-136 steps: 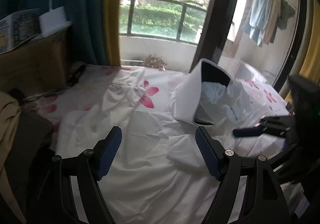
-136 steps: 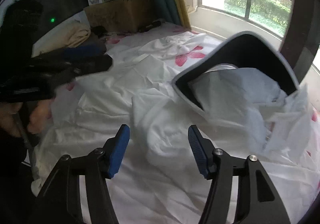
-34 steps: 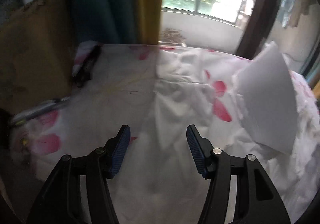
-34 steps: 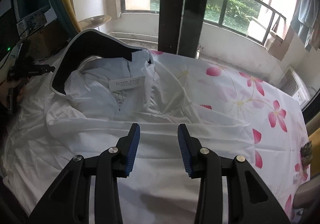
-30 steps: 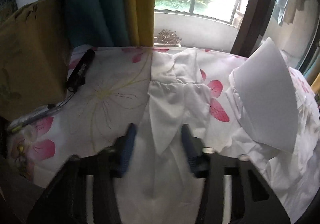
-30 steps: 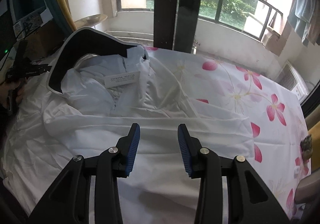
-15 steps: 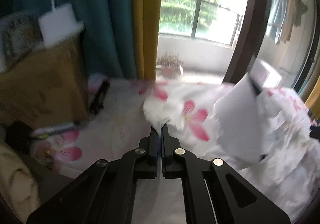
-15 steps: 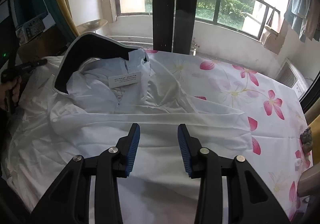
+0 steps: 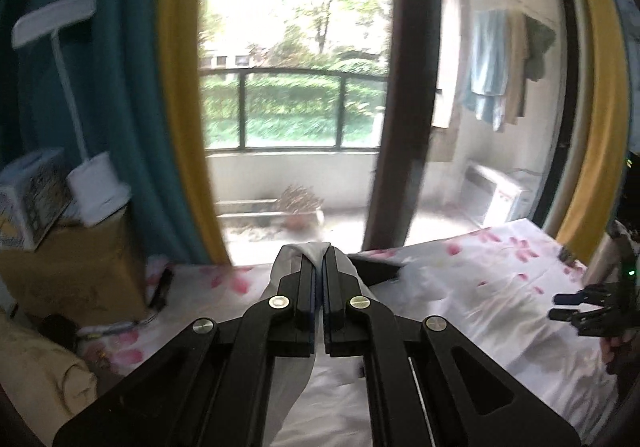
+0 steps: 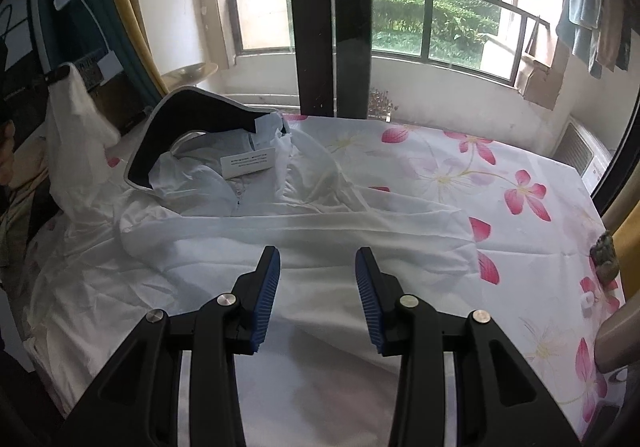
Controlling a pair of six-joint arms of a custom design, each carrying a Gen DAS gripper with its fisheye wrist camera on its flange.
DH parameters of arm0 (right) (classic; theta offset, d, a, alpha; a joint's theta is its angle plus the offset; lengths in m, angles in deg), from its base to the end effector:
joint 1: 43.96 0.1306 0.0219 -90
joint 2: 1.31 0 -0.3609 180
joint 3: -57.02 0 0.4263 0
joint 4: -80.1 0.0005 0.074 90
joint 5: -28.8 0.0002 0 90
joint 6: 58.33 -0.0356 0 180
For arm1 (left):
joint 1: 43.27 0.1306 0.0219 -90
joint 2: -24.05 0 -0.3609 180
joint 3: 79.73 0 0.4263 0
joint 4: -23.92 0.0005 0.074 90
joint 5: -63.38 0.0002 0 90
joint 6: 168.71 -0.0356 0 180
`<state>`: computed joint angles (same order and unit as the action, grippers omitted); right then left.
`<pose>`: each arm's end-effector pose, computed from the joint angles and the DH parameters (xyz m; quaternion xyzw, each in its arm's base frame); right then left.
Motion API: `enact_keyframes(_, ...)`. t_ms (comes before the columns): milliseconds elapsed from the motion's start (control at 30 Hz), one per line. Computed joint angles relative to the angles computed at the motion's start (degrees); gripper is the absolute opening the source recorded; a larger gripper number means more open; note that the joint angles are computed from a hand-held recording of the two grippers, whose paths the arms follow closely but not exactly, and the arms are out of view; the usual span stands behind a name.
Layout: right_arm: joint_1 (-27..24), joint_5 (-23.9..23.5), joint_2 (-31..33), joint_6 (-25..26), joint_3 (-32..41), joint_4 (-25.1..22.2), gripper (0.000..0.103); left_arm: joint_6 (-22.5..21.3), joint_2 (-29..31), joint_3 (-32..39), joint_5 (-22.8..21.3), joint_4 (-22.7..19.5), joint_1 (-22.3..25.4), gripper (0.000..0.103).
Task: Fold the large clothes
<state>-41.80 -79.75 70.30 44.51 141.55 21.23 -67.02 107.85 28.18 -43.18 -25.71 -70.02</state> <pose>0.3976 0.0258 0.4908 -0.1793 0.8992 0.1143 0.3824 0.4236 -0.2027 0.6168 0.0335 0.8399 -0.0588 0.5386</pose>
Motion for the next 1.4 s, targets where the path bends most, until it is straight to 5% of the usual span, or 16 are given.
enact_keyframes(300, -5.7, -5.0, -1.5, 1.6, -2.4, 0.4, 0.039, -1.9, 9.9, 10.4, 0.1, -0.9, -8.7, 0.003)
enact_keyframes(467, -8.9, -7.1, -1.6, 2.2, -3.3, 0.8, 0.039, -1.3, 17.7, 18.1, 2.3, -5.2, -12.3, 0.003)
enact_keyframes(667, -12.5, -8.7, -1.8, 2.1, -4.1, 0.4, 0.039, 2.7, 26.3, 24.9, 11.7, -12.6, -15.0, 0.004)
enact_keyframes(767, -13.8, -8.7, -1.9, 2.3, -4.6, -0.1, 0.039, 4.1, 27.8, 23.6, 21.0, -14.0, -15.5, 0.040)
enact_keyframes(800, -14.2, -8.5, -2.0, 2.4, -4.7, -0.4, 0.039, 3.8, 27.4, 22.2, 22.9, -13.7, -15.6, 0.054)
enact_keyframes(833, -14.5, -8.4, -1.9, 2.6, -4.8, -0.6, 0.039, 3.9, 26.8, 20.8, 23.5, -13.2, -15.7, 0.056)
enact_keyframes(933, -15.0, -7.2, -1.5, 3.0, -4.5, -1.5, 0.039, 3.7, 22.7, 15.5, 23.9, -12.1, -15.3, 0.057)
enact_keyframes(1133, -12.3, -4.9, 1.0, 3.5, -1.9, -2.0, 0.039, 5.8, 10.5, 3.0, 17.2, -10.8, -10.6, 0.057)
enact_keyframes(1400, -0.7, -2.2, 7.1, 2.3, 4.2, -1.7, 0.039, 11.8, 0.6, -10.7, 12.1, -9.9, -2.3, 0.057)
